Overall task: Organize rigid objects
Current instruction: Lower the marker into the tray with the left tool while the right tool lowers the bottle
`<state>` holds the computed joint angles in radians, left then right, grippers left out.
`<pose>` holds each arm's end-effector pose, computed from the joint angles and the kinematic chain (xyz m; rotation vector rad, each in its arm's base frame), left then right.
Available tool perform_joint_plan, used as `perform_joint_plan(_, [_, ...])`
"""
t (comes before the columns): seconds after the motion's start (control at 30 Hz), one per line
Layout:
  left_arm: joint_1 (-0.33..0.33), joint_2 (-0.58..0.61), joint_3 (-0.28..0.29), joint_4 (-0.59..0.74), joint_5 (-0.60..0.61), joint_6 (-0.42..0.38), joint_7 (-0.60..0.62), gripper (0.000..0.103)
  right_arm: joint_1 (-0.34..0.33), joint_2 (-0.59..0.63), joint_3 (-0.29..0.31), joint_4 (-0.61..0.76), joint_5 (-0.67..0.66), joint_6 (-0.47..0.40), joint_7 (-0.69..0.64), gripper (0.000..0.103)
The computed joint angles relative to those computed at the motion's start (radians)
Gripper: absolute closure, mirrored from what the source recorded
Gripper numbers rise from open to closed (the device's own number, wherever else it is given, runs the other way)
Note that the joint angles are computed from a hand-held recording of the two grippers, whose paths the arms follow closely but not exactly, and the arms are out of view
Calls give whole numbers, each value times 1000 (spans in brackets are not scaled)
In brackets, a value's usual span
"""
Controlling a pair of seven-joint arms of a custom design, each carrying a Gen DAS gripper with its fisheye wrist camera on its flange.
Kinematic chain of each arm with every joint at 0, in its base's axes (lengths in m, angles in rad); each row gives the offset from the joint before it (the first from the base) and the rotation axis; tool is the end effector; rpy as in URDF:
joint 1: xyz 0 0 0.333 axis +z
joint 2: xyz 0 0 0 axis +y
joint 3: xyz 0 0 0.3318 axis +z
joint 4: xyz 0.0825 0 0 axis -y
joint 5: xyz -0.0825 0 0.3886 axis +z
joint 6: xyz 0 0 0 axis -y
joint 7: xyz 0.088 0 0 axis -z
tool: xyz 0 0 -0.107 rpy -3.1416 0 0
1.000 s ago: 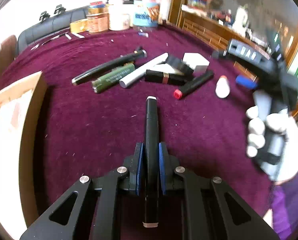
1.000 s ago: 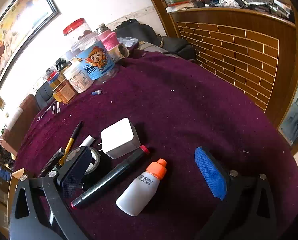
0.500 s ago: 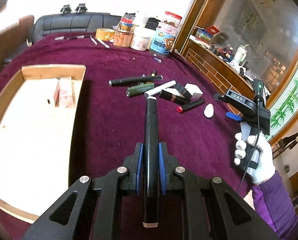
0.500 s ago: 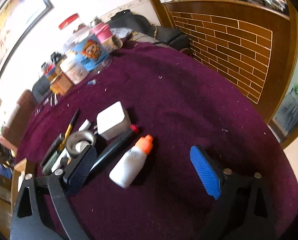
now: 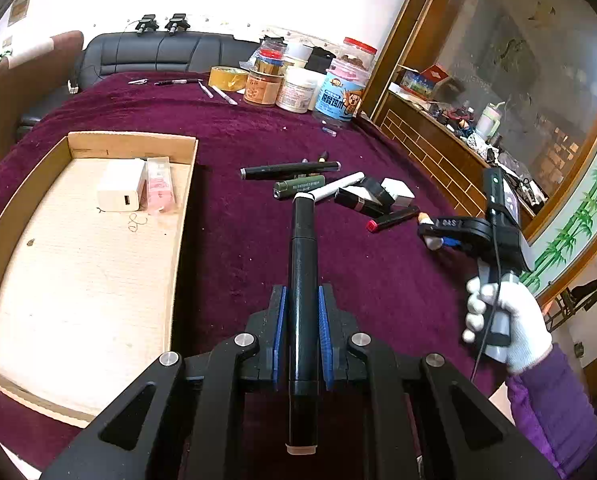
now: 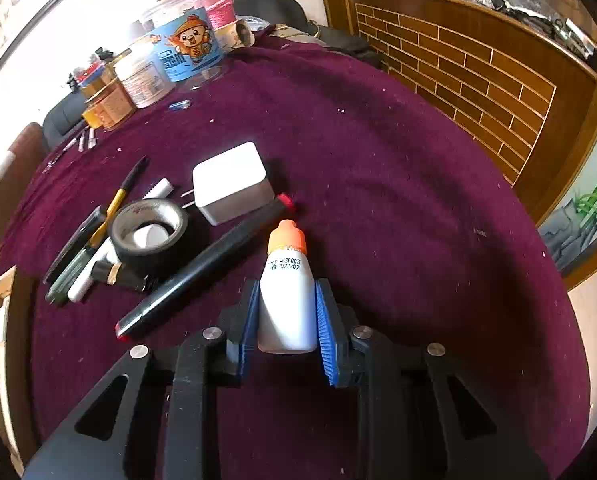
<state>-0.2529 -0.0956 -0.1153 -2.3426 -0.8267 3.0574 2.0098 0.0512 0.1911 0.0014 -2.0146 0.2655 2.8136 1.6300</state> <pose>0.5126 -0.1369 0.4628 -1.8531 1.8795 -1.1033 0.6379 0.0207 0.4401 -1.5893 2.0077 -0.3748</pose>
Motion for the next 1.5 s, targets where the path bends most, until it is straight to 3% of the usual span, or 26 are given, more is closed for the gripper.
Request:
perform_joint_plan(0.17, [23,-1,-3,-10,55,8,-60,91,-39,-74,56,-59,238,-10,-213,79])
perform_joint_plan(0.33, [82,8,-27,-28,276,12,-279,91,1,-136,57,-86,462,-48,-423,79])
perform_joint_plan(0.63, [227,-13,-95,-76,771,35,-712,91,110,-187,40,-96,588,-108,-566,79])
perform_joint_plan(0.73, [247,-22,-93,-83,868,39,-794,91,132,-181,41,-83,594,-120,-576,78])
perform_joint_plan(0.9, [216,-28,-43,-87,874,46,-790,91,154,-166,50,-54,611,-156,-587,78])
perform_joint_plan(1.0, [84,-33,83,-75,652,32,-586,91,162,-148,58,-18,620,-198,-589,78])
perform_joint_plan(1.1, [18,-29,173,-31,427,-19,-380,91,178,-116,76,39,608,-226,-581,78])
perform_joint_plan(1.17, [58,-13,179,9,410,-64,-354,91,187,-90,91,82,606,-245,-576,78])
perform_joint_plan(1.3, [220,68,127,110,685,-114,-549,91,208,-4,127,198,591,-282,-557,78])
perform_joint_plan(1.5, [329,233,82,299,594,-249,-484,91,231,177,183,419,518,-397,-441,78])
